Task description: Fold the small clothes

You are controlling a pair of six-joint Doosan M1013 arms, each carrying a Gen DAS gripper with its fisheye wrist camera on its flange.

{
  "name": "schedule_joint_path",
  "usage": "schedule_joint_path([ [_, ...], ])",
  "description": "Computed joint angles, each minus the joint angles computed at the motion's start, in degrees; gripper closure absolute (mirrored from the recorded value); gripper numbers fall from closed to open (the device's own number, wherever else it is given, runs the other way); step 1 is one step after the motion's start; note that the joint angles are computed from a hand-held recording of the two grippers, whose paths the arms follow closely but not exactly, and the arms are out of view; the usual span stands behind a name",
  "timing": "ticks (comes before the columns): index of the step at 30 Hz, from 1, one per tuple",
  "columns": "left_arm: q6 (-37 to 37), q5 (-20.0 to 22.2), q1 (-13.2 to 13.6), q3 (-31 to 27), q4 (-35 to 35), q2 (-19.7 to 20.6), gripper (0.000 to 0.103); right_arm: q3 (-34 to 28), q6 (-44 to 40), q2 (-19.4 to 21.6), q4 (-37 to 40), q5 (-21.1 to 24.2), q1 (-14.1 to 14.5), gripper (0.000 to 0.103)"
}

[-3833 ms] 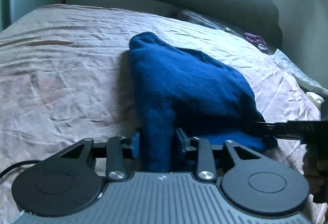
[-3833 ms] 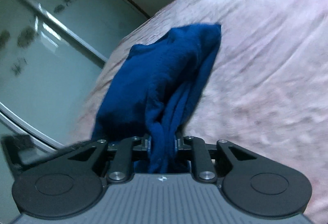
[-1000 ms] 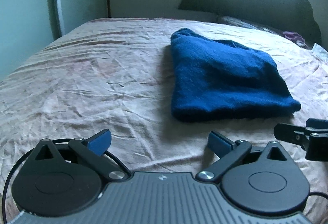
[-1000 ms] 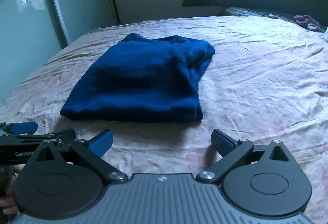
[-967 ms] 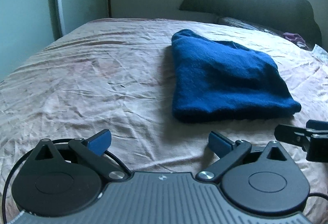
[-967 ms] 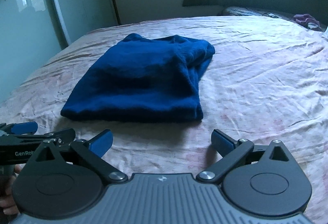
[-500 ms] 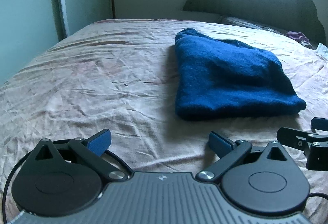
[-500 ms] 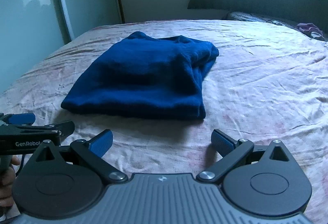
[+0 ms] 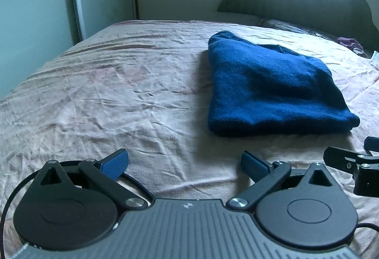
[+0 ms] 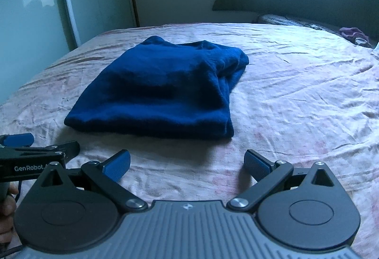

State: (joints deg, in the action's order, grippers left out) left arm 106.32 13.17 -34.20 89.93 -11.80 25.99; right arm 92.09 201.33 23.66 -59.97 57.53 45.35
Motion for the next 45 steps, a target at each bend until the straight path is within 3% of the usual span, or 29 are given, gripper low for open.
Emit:
schedule_joint_path([
  [31,0.3,0.5,0.1,-0.3,-0.3,0.3,0.000,-0.8,-1.0,1.0,0.1,2.0,0.2,0.000],
  [36,3.0,0.1,0.3,-0.1,-3.7,0.2,0.000,-1.3,-0.6,1.5,-2.6,5.5,1.1,0.000],
  [45,-1.0,0.3,0.0,-0.1,0.6,0.1,0.000,-1.4,-2.6,1.4,0.0,4.0,0.3,0.000],
])
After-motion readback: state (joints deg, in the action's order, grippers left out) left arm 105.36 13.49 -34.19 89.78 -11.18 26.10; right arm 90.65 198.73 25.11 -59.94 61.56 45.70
